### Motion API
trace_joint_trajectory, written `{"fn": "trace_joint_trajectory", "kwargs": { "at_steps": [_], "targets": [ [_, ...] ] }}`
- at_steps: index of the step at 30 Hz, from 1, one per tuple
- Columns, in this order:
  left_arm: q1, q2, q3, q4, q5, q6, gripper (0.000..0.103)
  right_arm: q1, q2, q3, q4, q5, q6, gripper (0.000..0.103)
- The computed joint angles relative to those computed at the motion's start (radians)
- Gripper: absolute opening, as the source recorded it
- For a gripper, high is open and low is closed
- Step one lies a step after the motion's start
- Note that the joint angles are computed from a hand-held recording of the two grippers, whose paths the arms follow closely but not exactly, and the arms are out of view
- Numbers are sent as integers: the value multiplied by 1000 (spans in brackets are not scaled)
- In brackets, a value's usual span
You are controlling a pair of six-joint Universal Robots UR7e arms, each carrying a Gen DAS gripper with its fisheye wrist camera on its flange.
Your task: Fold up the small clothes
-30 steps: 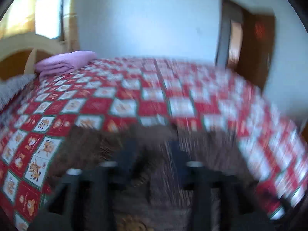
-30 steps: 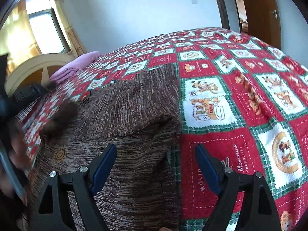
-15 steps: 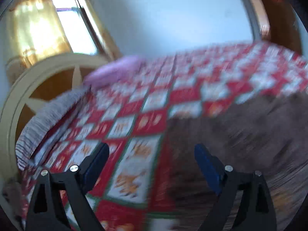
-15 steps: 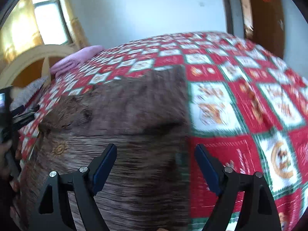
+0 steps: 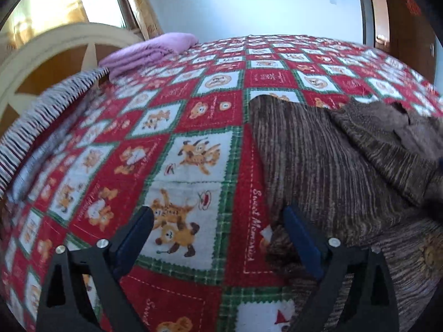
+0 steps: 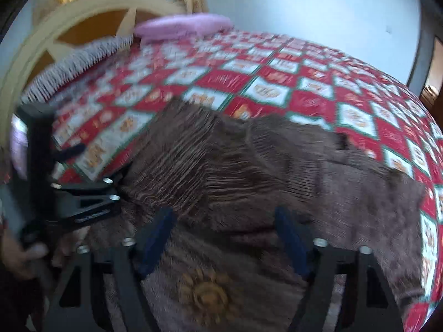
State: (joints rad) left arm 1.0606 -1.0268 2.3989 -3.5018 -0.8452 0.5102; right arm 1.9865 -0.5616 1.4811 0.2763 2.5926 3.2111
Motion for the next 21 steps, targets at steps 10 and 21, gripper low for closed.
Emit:
{"fn": "trace_joint_trajectory", "kwargs": {
  "at_steps": [10, 21],
  "targets": [
    [29, -16, -18, 60, -58, -43, 98, -61, -227, 154, -217, 284, 15, 32],
    [30, -13, -18, 55, -54, -49, 101, -2, -96, 86, -95, -45, -97, 71]
  ]
}}
